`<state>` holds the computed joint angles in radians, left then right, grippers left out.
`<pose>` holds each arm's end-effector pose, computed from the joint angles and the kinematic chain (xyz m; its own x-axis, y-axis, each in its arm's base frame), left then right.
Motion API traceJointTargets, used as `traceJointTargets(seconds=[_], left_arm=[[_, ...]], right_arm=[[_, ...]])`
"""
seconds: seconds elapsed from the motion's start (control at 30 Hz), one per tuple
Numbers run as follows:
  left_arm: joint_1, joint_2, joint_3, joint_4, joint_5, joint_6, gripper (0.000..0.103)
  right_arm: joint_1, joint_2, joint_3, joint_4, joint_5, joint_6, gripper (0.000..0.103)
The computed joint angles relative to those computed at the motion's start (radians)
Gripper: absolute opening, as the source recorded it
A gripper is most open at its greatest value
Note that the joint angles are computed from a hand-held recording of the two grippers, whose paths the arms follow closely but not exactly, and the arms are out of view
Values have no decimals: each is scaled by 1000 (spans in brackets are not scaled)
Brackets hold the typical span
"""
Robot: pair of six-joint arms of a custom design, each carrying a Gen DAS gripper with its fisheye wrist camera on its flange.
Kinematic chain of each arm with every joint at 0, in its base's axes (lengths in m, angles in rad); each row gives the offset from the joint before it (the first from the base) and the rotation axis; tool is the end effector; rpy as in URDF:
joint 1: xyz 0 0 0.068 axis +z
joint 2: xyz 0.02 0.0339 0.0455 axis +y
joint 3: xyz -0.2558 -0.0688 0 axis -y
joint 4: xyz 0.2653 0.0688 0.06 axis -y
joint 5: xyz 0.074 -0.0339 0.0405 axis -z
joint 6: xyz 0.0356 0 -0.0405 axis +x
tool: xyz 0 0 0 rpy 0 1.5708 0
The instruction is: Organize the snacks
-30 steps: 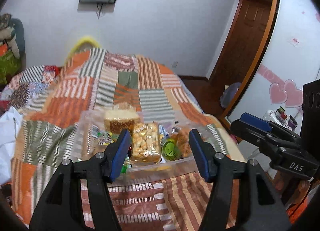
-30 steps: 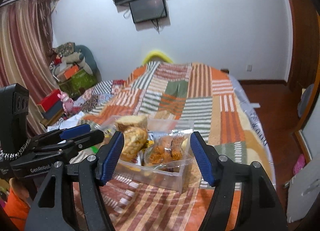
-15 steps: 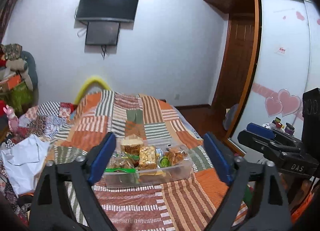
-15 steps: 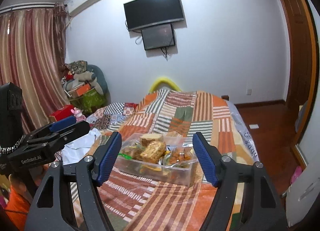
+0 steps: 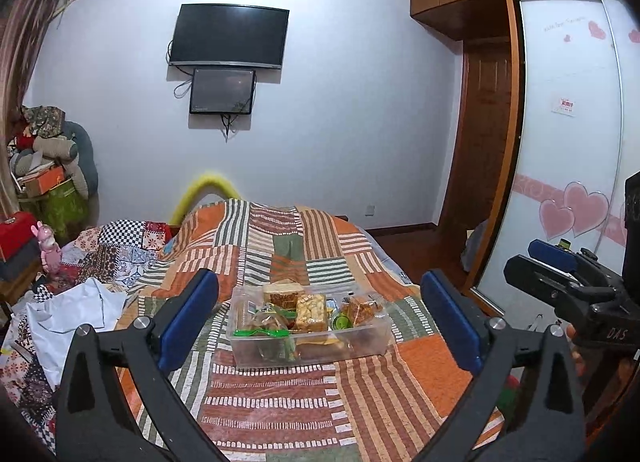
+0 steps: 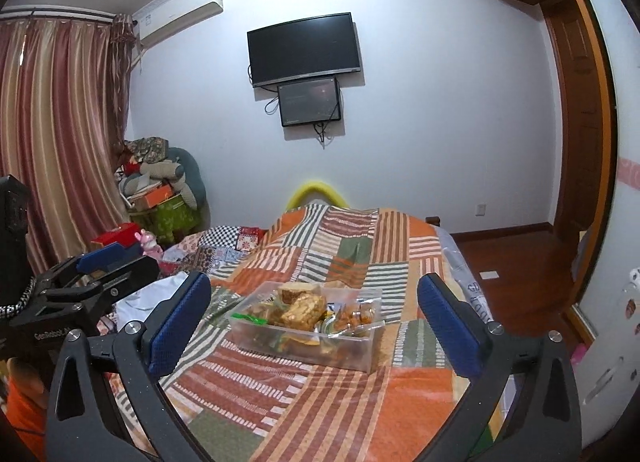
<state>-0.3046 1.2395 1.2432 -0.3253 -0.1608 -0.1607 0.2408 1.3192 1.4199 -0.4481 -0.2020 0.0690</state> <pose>0.2931 -0.0862 0.3819 -0.3218 -0.0644 -0.9446 0.1009 0.9897 -0.1019 0.3058 0.0824 0.4105 -0.3586 -0.0185 -0.9333 -0.3930 0.9099 0.1330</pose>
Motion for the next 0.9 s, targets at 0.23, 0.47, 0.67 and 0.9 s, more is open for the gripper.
traceJointTargets(seconds=[0.23,0.47,0.67,0.9], left_arm=[[-4,-28,-24,-4,-19,-6,102],[-5,-24,-24,-14,-32,-6,103],[1,-25,-26,-14,-27,-8,103],[3,-25,-26,-14,-27,-7,103]], right_arm=[[-4,-27,-23,-13,8,6,103],[-5,-39,-34,-16,2,15,103],[-2,-39,-40,-20,11,5,103],[1,-41,-41,-25,15,1,103]])
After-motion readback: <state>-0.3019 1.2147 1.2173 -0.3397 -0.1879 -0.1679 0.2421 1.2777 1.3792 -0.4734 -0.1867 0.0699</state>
